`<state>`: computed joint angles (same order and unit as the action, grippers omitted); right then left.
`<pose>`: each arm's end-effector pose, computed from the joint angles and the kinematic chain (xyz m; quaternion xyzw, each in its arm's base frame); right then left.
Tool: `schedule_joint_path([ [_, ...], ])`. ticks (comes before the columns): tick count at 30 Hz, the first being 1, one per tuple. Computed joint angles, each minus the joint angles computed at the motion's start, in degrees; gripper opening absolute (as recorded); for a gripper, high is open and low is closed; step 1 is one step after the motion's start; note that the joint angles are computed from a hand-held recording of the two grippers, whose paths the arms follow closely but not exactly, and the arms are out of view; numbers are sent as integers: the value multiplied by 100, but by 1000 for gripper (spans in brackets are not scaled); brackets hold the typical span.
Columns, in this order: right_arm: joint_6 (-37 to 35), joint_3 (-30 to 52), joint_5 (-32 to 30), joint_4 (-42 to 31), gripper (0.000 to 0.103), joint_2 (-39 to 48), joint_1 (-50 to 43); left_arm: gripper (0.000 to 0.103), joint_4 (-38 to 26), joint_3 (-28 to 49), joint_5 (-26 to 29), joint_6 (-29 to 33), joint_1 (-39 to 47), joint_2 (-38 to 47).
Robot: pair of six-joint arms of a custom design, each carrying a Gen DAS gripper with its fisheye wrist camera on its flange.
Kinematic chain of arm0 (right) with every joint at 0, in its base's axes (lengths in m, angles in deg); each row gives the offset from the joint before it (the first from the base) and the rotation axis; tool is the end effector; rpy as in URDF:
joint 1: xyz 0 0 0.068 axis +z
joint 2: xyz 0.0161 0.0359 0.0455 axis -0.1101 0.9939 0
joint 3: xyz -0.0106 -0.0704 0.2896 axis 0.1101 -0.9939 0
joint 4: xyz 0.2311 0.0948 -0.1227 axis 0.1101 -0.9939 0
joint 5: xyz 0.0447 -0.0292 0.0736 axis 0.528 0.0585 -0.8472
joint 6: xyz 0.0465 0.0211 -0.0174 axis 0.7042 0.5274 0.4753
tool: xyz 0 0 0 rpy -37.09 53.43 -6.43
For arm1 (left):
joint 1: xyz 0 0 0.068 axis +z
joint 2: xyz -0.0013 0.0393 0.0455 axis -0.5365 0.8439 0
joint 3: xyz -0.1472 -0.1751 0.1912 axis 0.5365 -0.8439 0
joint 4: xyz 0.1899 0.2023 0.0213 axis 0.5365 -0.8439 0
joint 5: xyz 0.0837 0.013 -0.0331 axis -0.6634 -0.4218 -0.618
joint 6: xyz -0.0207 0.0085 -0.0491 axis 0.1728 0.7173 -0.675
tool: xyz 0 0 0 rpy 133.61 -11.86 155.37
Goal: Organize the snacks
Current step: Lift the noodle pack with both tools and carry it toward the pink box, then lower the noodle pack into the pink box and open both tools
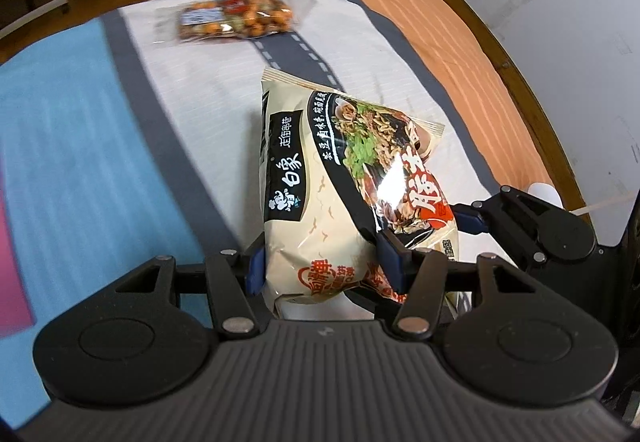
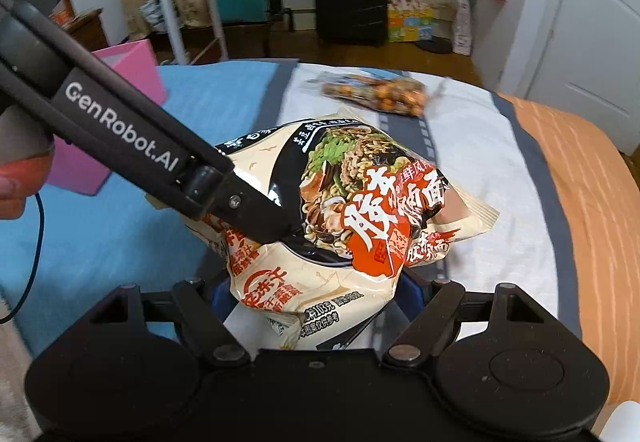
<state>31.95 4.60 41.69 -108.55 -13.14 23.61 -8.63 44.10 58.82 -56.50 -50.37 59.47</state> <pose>0.2288 0.1209 0.2550 -0.0181 0.9551 0.0067 0.2958 0.3417 -0.1281 0.2456 0.3140 0.9108 -0.2413 0.1169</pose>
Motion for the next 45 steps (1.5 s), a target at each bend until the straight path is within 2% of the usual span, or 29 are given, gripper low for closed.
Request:
schedule_joint_path([
  [8, 144, 740, 418, -507, 81, 230, 841, 54, -597, -197, 366, 582, 921, -586],
  [16, 163, 1282, 566, -331, 81, 812, 1464, 54, -1083, -195, 454, 1156, 1912, -815],
  [25, -210, 2472, 356, -455, 81, 1659, 1850, 54, -1708, 171, 513, 1671, 3219, -947],
  [30, -799, 3600, 332, -719, 80, 2325, 1926, 54, -2051, 824, 670, 1816, 3845, -744],
  [35, -1490, 5040, 79, -1079, 80, 3259, 1771, 54, -2459, 1980, 765, 1888, 4313, -44],
  [40, -2062, 7108, -514, -1865, 80, 4678, 1511, 54, -2611, 3128, 692, 1404, 4567, 934],
  [45, -2385, 8792, -1075, -2199, 80, 6021, 1374, 54, -2066, 3537, 535, 695, 4721, 1665],
])
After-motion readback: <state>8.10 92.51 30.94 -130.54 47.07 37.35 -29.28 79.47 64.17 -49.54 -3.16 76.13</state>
